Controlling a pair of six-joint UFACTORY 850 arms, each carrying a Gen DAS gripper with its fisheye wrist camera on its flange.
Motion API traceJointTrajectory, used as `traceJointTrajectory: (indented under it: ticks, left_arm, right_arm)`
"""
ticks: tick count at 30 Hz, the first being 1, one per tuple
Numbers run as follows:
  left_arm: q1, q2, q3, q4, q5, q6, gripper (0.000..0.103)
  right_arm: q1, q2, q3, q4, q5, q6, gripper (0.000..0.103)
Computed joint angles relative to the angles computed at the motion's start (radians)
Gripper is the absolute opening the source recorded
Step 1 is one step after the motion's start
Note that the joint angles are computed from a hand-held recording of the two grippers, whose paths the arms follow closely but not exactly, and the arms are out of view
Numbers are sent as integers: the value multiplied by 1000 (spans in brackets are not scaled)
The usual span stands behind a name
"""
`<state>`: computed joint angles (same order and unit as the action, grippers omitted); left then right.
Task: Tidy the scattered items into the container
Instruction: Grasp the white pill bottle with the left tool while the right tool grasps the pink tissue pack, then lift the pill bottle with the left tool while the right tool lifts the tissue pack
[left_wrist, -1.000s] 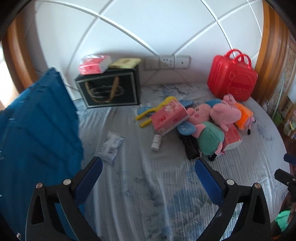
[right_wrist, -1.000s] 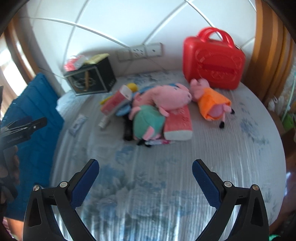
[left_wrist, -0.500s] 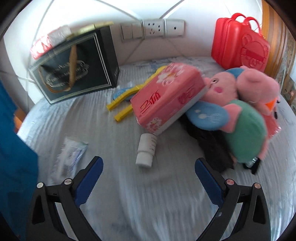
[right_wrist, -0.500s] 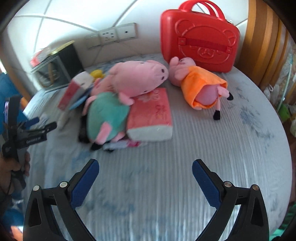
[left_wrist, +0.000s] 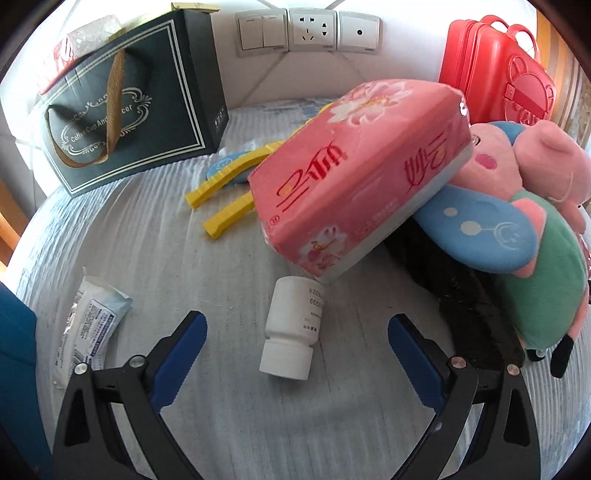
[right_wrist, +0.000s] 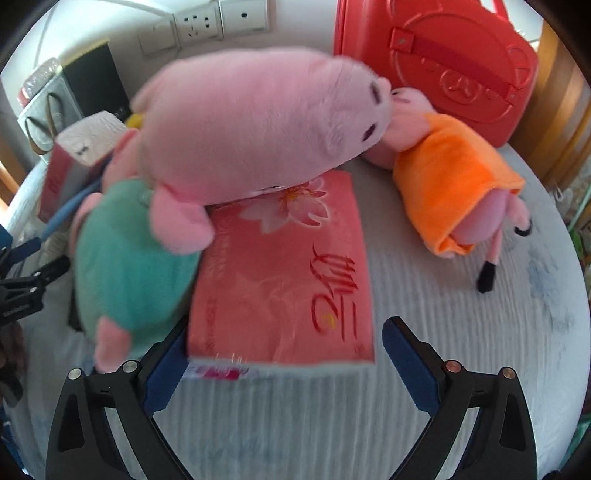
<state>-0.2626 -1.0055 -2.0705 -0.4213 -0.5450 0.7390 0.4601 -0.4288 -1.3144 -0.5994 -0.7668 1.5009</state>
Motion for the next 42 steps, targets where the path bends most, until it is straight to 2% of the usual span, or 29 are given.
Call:
traceJointTrajectory:
  ticks: [4,6,7,9,11,14,15,19,21,26,31,34,37,42]
  left_arm:
    - [-1,-9,-16,17,4,-17,101]
    - [-3,-25,-44,35,-5,-33,98]
    - [-4,-33,-55,46,-4,-43,96]
    - [-2,-57,-97,80,-20,-93,82]
    - [7,-91,-157,63,-82,-108,69]
    - [7,-59,-107,47,-68,-72,54]
    - [9,-45,-84,36,-64,-63,50]
    - [13,15,21,-23,-28,-14,50]
    - [12,33,57,-43,-8,11,35]
    - [1,42,74,-26,64,-6,34]
    - [-11,-36,-59,6,-19,-27,34]
    - [-10,-46,-77,3,-44,-27,31]
    - [-5,-14,-25,-31,-31,-6,30]
    - [4,91,137,-110,14,47,29]
  right_arm:
    - [-31,-18,-11,10,27,-23,95]
    - [-43,-22,-12,26,46,-42,86]
    - [-45,-22,-11,28,49,-44,86]
    - [-42,-16,-4,22,55,-37,82]
    - [-38,-7,7,23,58,-34,82]
    - [-31,10,27,31,61,-32,81]
    - [-28,17,36,34,63,-27,81]
    - [-13,50,75,42,72,4,81]
    - [-3,66,94,45,75,15,80]
    - [12,92,126,47,79,23,81]
    - [15,97,132,42,84,33,81]
    - [17,102,138,40,89,40,81]
    - [21,109,142,45,84,40,79]
    - [39,143,174,69,79,52,78]
